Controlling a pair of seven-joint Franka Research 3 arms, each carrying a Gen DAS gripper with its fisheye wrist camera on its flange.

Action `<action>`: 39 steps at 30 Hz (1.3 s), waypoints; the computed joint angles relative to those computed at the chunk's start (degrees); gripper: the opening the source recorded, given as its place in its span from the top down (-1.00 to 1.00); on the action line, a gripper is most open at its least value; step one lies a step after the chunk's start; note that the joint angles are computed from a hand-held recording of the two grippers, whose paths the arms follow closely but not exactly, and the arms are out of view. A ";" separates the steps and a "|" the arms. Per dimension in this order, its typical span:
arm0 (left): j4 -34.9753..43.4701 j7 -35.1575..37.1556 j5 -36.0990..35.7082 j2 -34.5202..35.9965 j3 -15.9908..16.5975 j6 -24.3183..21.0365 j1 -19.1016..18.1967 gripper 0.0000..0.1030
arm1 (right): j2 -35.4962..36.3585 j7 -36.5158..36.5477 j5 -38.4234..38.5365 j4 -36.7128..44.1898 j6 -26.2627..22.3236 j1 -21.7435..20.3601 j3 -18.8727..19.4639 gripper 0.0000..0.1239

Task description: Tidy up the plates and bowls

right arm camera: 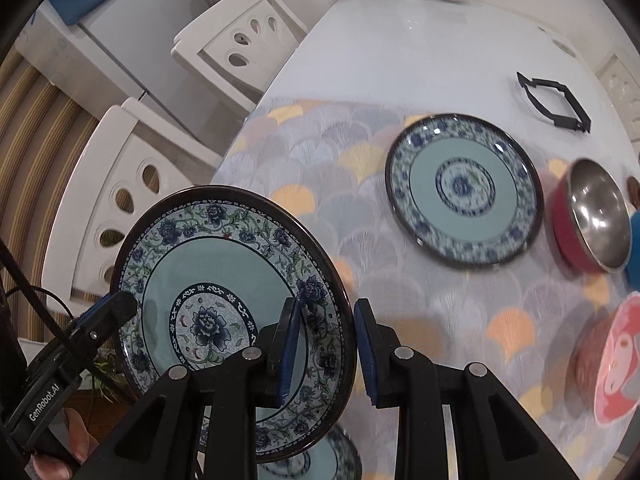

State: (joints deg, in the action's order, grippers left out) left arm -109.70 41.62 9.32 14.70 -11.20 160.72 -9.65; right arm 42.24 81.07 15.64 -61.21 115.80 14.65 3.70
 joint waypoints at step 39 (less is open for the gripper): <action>-21.41 -20.29 11.79 -11.27 -1.90 1.79 -5.68 0.46 | -27.84 -2.34 -1.07 -46.00 10.38 0.86 -0.51 0.55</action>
